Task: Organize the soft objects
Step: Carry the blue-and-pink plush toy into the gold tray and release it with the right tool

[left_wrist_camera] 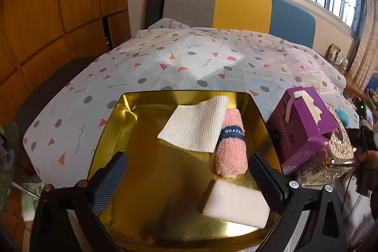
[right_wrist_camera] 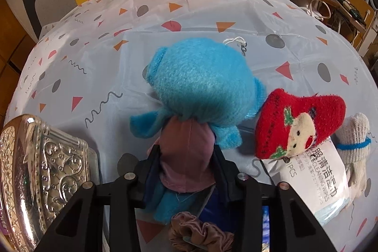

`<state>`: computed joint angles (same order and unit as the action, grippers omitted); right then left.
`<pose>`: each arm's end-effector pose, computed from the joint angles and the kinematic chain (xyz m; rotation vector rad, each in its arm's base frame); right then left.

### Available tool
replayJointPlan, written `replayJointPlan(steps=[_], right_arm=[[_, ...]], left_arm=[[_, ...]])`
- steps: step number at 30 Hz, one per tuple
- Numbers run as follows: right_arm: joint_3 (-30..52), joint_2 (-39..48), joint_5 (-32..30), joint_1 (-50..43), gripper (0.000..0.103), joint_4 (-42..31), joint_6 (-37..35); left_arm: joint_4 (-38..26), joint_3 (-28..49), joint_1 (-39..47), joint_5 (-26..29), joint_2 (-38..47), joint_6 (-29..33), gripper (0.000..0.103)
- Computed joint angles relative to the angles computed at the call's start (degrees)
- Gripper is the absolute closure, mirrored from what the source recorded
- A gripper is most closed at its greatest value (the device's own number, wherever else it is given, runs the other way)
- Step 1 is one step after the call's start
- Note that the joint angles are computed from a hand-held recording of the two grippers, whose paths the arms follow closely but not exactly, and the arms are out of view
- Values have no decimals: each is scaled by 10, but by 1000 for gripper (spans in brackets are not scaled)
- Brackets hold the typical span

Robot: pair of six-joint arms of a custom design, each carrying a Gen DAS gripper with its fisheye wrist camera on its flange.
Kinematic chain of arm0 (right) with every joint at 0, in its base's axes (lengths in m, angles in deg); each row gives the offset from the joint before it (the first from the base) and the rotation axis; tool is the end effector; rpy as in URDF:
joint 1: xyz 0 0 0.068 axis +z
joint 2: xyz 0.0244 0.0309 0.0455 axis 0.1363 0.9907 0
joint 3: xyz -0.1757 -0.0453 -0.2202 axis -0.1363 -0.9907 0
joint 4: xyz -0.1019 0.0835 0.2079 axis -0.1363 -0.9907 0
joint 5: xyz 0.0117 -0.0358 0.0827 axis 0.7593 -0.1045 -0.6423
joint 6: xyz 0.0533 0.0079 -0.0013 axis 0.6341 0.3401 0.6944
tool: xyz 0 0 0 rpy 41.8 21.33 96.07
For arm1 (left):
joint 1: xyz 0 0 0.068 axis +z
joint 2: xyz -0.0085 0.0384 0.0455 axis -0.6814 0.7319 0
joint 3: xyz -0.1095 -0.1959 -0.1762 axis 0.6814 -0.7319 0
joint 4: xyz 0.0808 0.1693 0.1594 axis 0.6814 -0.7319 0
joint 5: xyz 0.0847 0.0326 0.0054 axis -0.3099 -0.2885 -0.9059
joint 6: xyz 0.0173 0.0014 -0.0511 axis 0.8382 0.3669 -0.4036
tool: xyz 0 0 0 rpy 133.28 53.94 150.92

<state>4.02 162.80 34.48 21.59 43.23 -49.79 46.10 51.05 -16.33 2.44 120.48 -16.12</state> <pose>0.3320 0.0754 0.1211 0.5802 2.6229 0.0477 0.2364 0.1050 0.1993 0.0189 2.3494 -0.0293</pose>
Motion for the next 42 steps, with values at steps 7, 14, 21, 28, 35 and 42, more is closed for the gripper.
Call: replayJointPlan(steps=[7, 14, 21, 28, 35, 42], right_arm=[[18, -4, 16, 16, 66, -32, 3], [37, -20, 30, 27, 67, -51, -5], [103, -38, 77, 46, 67, -103, -51], [189, -55, 103, 77, 67, -142, -89], [286, -54, 108, 147, 67, -162, -132], [360, -18, 78, 246, 67, -159, -166]], left_arm=[[-12, -16, 11, 13, -23, 12, 0], [-7, -31, 17, 17, -35, 25, 0], [-11, -39, 36, 46, -37, 43, 0], [-23, -30, 61, 73, -29, 45, 0], [-22, -19, 89, 82, -20, 44, 0], [-20, 4, 136, 90, 7, 46, 0]])
